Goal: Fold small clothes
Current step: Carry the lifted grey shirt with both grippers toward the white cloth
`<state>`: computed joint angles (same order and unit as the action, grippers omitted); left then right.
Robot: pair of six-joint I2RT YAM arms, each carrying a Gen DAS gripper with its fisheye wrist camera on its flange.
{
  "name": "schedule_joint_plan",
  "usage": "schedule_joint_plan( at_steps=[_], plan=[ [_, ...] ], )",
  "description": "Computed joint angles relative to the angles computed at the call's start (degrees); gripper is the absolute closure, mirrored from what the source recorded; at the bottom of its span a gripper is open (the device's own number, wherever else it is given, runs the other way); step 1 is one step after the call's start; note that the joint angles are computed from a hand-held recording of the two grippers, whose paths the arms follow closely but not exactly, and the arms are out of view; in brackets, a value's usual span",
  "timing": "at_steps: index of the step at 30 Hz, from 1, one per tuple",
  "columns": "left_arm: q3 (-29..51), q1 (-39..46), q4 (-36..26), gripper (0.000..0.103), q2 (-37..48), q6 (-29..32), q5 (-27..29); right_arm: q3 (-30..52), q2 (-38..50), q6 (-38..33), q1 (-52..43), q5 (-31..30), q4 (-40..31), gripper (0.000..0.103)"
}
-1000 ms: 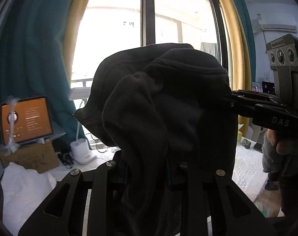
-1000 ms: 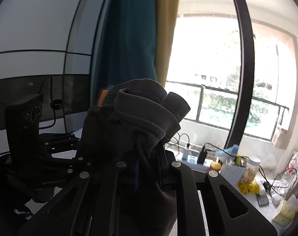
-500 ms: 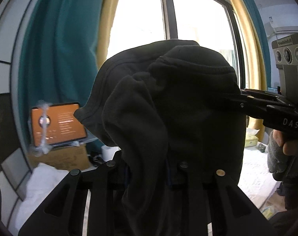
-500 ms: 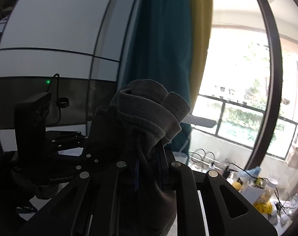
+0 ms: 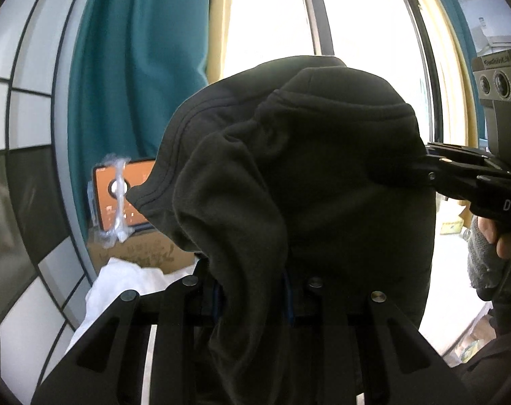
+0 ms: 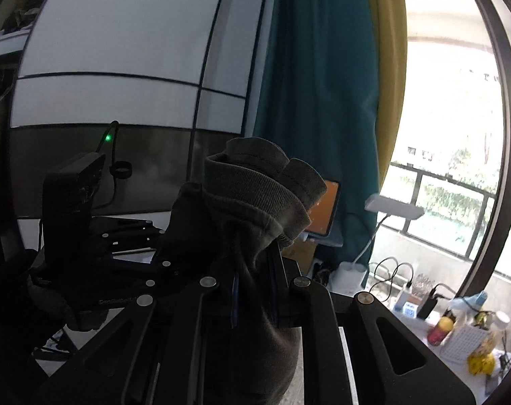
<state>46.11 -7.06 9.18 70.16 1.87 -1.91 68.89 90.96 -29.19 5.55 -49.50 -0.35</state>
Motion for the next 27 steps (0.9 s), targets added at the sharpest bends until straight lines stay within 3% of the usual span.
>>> schedule_joint_plan(
  at_steps=[13, 27],
  plan=[
    [6.66, 0.82, -0.51, 0.078, 12.02, -0.28, 4.27, 6.03, 10.82, 2.68, 0.10, 5.77, 1.11, 0.088],
    [17.55, 3.90, -5.73, 0.078, 25.27, 0.51, 8.54, 22.30, 27.76, 5.60, 0.80, 8.36, -3.70, 0.088]
  ],
)
